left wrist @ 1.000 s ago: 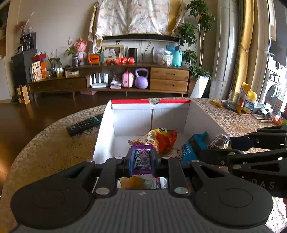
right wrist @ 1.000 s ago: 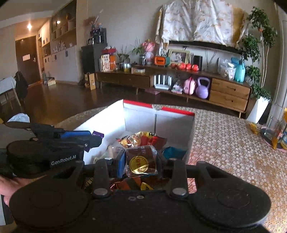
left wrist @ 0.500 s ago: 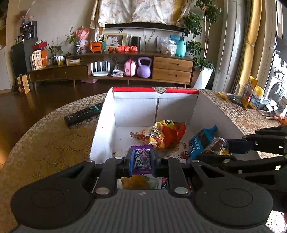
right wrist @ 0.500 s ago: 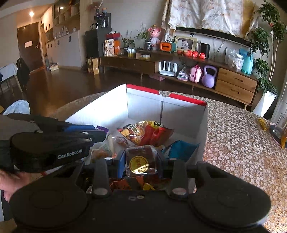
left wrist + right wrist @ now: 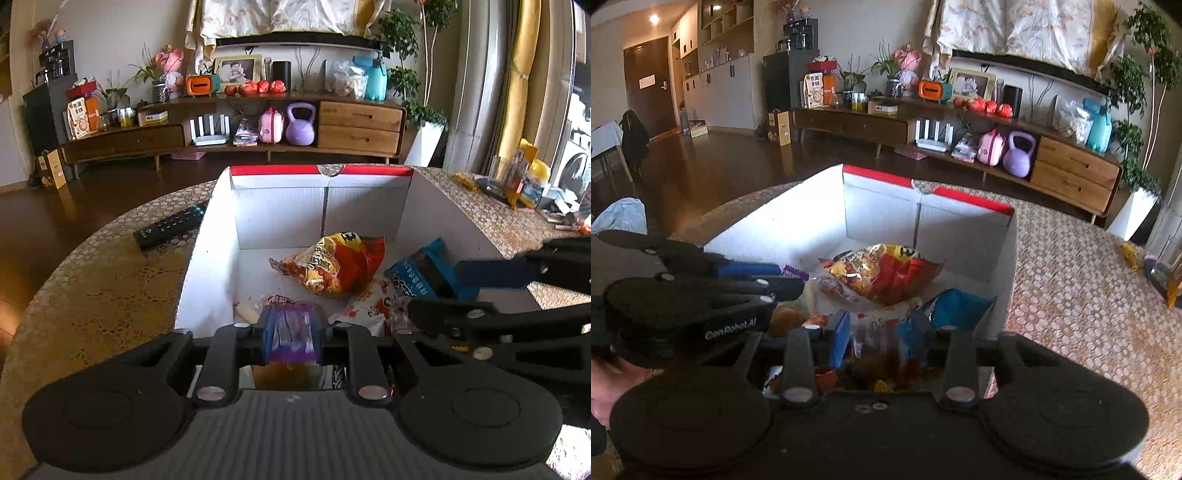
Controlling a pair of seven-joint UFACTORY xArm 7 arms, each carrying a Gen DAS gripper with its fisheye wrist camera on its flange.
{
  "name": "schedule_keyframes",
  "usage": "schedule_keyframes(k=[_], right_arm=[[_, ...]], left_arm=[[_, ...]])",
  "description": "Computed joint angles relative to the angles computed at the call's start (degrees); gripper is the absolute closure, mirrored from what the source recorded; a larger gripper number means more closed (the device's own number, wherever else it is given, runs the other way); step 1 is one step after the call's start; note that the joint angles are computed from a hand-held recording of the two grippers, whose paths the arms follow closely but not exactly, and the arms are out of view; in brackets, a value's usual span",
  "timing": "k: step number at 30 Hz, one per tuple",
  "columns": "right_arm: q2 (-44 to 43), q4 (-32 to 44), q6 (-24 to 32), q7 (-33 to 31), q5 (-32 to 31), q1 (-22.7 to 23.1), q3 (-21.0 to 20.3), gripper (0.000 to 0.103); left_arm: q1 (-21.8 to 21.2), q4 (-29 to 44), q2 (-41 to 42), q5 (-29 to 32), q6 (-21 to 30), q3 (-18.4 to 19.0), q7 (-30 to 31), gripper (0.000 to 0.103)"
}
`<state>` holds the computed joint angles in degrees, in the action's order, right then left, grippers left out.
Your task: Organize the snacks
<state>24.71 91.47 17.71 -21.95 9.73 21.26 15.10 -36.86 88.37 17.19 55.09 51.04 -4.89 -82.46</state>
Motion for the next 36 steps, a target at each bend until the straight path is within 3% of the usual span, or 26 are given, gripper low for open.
schedule_keyframes(k=[3, 5, 6, 12, 17, 19, 22, 27, 30, 32, 36], right_arm=[[-1.1, -1.3, -1.4, -0.9, 0.7, -0.6, 0.6, 0.057], [-2.1, -2.5, -2.5, -0.5, 0.0, -0.2, -0.1, 0.054], [-2.7, -3.3, -3.1, -0.6, 0.0, -0.3, -0.1, 0.053], [-7.8, -9.8, -7.9, -4.0, 5.8, -4.8, 3.4, 0.045], [-13.4, -16.2, -11.9, -9.3, 16.7, -9.6, 6.9, 0.038], [-15.8, -18.5, -13.1, -12.4, 23.1, -11.5, 7.8, 0.036], [-18.4, -21.4, -14.4, -12.9, 27.8, -11.1, 5.8, 0.023], [-21.0, -24.9, -16.1, -10.8, 29.9, -8.5, 0.9, 0.001], [-21.8, -25.9, -16.1, -11.7, 32.4, -7.7, -0.7, 0.000], [-22.0, -26.6, -16.2, -7.1, 28.0, -6.5, -2.5, 0.000], [-21.9, -26.9, -16.8, -7.6, 28.6, -6.2, -2.8, 0.000]], left_arm=[[-0.7, 0.9, -0.1, 0.0, 1.9, -0.2, 0.2, 0.066], [-1.7, 1.2, -0.3, 1.4, 3.7, -0.1, -1.4, 0.027], [-2.1, 0.8, -0.8, 2.7, 3.9, 0.0, -3.0, 0.024], [-2.9, 2.6, -0.9, 4.2, 5.8, -1.4, -2.6, 0.024], [-5.1, 6.1, 0.6, 5.1, 9.2, -1.5, -3.2, 0.003], [-6.3, 7.6, 1.3, 6.0, 10.7, -1.3, -4.0, 0.003], [-7.9, 10.8, 3.0, 5.8, 13.7, -1.0, -3.5, 0.000], [-9.6, 13.6, 4.3, 4.8, 15.0, -0.2, -3.0, 0.000], [-10.2, 13.8, 4.4, 4.9, 14.9, 0.1, -2.7, 0.000], [-10.6, 13.9, 4.4, 5.1, 15.2, 0.3, -2.7, 0.000], [-10.8, 13.7, 4.2, 5.2, 15.0, 0.3, -2.6, 0.000]])
